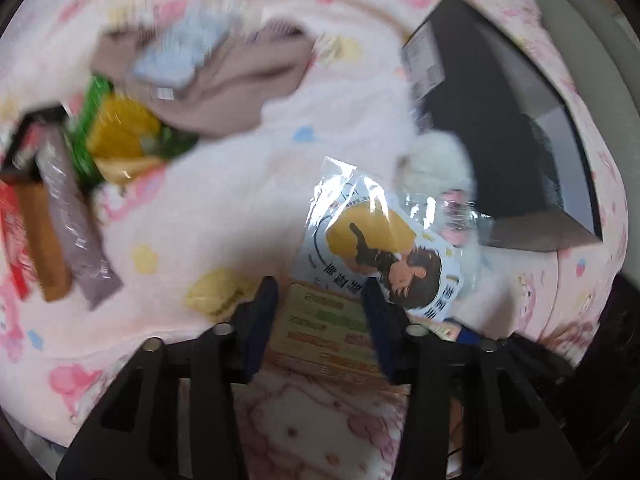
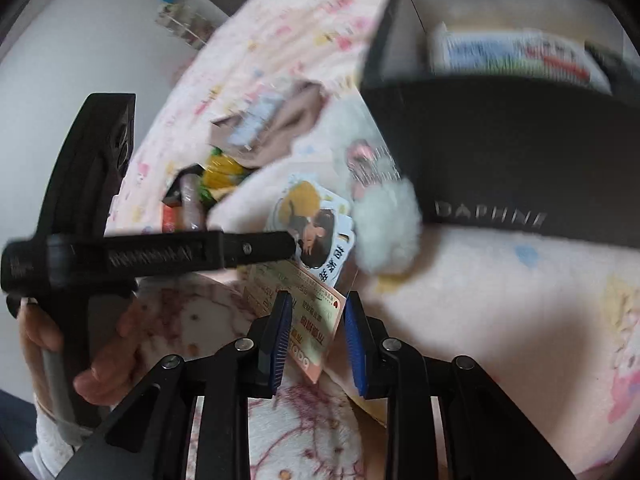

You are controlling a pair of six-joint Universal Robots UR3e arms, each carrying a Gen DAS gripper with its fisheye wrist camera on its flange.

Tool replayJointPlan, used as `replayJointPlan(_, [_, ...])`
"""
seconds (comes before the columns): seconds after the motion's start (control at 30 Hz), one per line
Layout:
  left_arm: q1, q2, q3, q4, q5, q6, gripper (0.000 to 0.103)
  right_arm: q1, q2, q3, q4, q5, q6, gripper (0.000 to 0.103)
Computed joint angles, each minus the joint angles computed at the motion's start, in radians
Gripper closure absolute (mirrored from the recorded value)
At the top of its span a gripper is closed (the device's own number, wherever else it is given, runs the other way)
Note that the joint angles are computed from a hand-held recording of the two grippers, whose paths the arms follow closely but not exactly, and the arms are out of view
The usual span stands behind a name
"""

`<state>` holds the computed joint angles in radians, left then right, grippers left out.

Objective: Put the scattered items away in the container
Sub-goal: 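Grasp the clear cartoon-girl sticker pack with the left gripper, then lift the sticker pack and carry it toward the DAPHNE box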

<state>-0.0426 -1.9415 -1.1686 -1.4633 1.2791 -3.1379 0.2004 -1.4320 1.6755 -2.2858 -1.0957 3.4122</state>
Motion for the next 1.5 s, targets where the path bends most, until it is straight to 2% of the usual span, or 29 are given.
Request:
replayJointPlan(0.1, [0.033, 0.153, -0.132, 0.055, -0.085, -0.002, 0.071, -0.017, -0.086, 0.006, 0.024, -0.026, -0.038, 0.081])
replayJointPlan(0.17, [0.043, 0.223, -0.159, 0.070, -0.130, -0.032, 0.074, -0.067, -0.160, 0.024, 0.039, 0.022, -0.063, 0.082])
replayJointPlan(0.2, [0.049, 0.252, -0.159, 0.068, -0.184, -0.037, 0.080, -0.103, -0.204, 0.024, 0.054, 0.067, -0.095, 0.084])
replayJointPlan(0.27, [0.044, 0.271, -0.129, 0.059, -0.288, -0.041, 0.080, -0.147, -0.240, -0.013, 0.097, 0.127, -0.151, 0.084])
replayJointPlan(0.3, [0.004, 0.246, -0.063, 0.066, -0.281, -0.058, 0.080, -0.162, -0.257, -0.059, 0.131, 0.130, -0.190, 0.084])
replayJointPlan(0.4, [-0.126, 0.128, 0.144, 0.106, -0.154, -0.111, 0.081, -0.203, -0.276, -0.151, 0.209, 0.138, -0.270, 0.085])
replayJointPlan(0.5, [-0.161, -0.004, 0.293, 0.076, -0.177, -0.142, 0.081, -0.264, -0.283, -0.180, 0.274, 0.141, -0.312, 0.085])
replayJointPlan(0.57, [-0.182, -0.040, 0.318, 0.075, -0.136, -0.164, 0.081, -0.303, -0.311, -0.133, 0.297, 0.119, -0.329, 0.085])
replayJointPlan(0.63, [-0.185, -0.073, 0.321, 0.084, -0.119, -0.173, 0.081, -0.350, -0.351, -0.057, 0.313, 0.151, -0.354, 0.085])
replayJointPlan(0.8, [-0.171, -0.031, 0.179, 0.120, -0.035, -0.200, 0.081, -0.393, -0.392, 0.070, 0.297, 0.117, -0.363, 0.085])
replayJointPlan(0.87, [-0.150, 0.002, 0.101, 0.152, -0.034, -0.193, 0.079, -0.408, -0.421, 0.116, 0.291, 0.127, -0.373, 0.085])
replayJointPlan(0.97, [-0.082, 0.070, -0.072, 0.247, -0.095, -0.174, 0.067, -0.409, -0.427, 0.155, 0.270, 0.137, -0.358, 0.085])
replayJointPlan(1.1, [-0.008, 0.115, -0.252, 0.378, -0.146, -0.184, 0.066, -0.382, -0.417, 0.204, 0.219, 0.095, -0.292, 0.085])
replayJointPlan(1.2, [0.035, 0.124, -0.350, 0.467, -0.213, -0.171, 0.063, -0.376, -0.412, 0.236, 0.208, 0.136, -0.278, 0.080])
replayJointPlan(1.27, [0.058, 0.116, -0.370, 0.488, -0.243, -0.187, 0.063, -0.351, -0.395, 0.244, 0.181, 0.153, -0.266, 0.073])
replayJointPlan(1.33, [0.069, 0.113, -0.364, 0.510, -0.247, -0.213, 0.063, -0.298, -0.364, 0.229, 0.142, 0.112, -0.238, 0.066])
replayJointPlan(1.43, [0.081, 0.105, -0.371, 0.596, -0.255, -0.227, 0.063, -0.226, -0.300, 0.191, 0.100, 0.066, -0.203, 0.066])
replayJointPlan(1.5, [0.111, 0.068, -0.382, 0.634, -0.317, -0.249, 0.063, -0.208, -0.232, 0.194, 0.008, 0.099, -0.189, 0.066])
